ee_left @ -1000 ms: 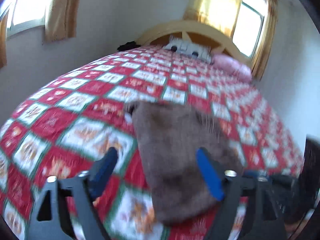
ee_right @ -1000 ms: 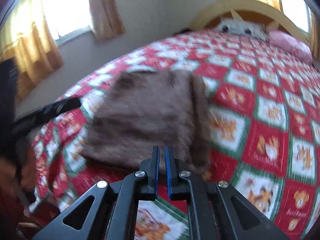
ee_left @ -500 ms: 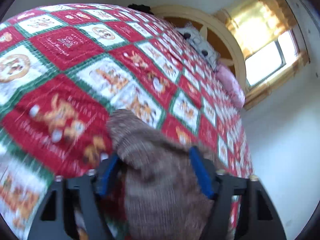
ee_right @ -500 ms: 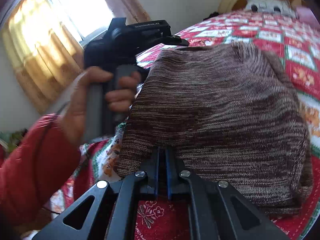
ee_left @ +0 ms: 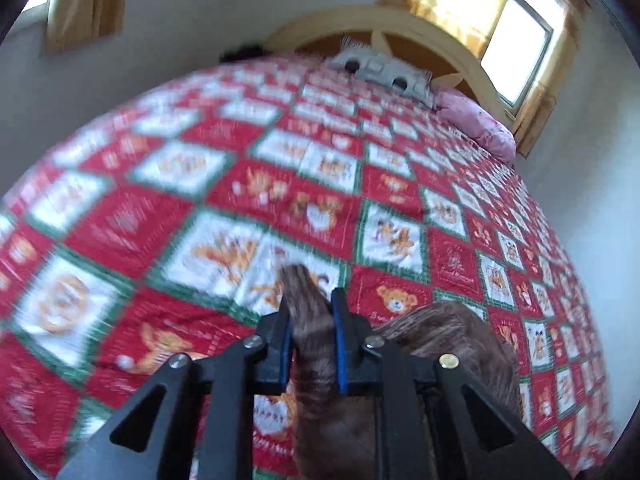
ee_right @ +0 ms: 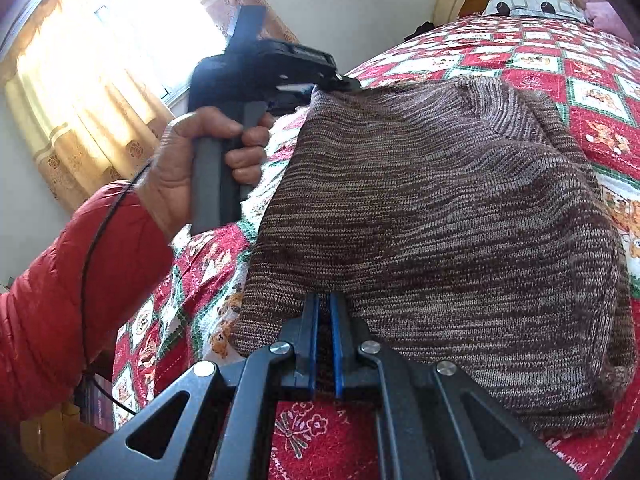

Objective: Fold small clothes

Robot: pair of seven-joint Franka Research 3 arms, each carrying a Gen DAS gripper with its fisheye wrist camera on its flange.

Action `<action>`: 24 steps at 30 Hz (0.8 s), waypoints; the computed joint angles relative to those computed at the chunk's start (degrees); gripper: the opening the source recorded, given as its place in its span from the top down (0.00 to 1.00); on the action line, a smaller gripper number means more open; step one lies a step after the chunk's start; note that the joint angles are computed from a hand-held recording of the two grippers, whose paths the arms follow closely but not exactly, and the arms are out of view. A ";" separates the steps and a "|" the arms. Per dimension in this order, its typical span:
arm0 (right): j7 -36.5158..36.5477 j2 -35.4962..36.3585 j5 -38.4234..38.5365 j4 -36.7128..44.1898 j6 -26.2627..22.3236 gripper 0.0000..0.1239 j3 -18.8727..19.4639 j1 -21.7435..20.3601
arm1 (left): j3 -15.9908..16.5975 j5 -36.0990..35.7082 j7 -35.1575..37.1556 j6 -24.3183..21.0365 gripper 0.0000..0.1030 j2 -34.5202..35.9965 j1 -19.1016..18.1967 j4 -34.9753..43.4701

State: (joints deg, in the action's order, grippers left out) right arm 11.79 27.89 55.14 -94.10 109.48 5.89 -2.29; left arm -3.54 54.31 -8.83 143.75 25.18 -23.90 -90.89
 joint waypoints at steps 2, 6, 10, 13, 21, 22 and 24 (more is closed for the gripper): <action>-0.28 -0.79 0.94 -0.82 -0.04 0.94 -0.10 -0.62 | 0.79 3.38 -3.44 -4.34 0.50 -2.38 -2.45 -0.75; -3.80 -4.45 7.24 -4.55 1.95 0.94 -0.40 -2.60 | -1.10 7.51 -9.82 -9.28 0.27 -5.72 -3.51 -3.43; -7.97 -7.68 10.40 -7.41 14.45 0.94 -1.71 -0.51 | -4.17 5.86 -7.75 -11.81 0.27 -4.02 -4.22 -2.18; -5.28 -6.02 7.74 -5.65 19.59 0.94 -2.39 0.75 | -5.31 3.99 -5.75 -13.98 0.27 -1.04 -6.48 0.12; -2.38 -5.23 0.63 -6.73 25.95 0.94 -1.22 1.52 | -4.47 -0.16 -7.08 -20.16 0.24 5.34 -12.75 5.14; -2.71 -5.89 0.24 -7.54 27.27 0.94 -1.06 1.83 | -4.37 -0.61 -7.75 -19.67 0.24 5.11 -12.74 4.70; -2.79 -7.10 -0.52 -8.76 27.57 0.94 -1.06 1.78 | -4.10 -0.78 -9.60 -19.20 0.24 3.99 -12.93 3.38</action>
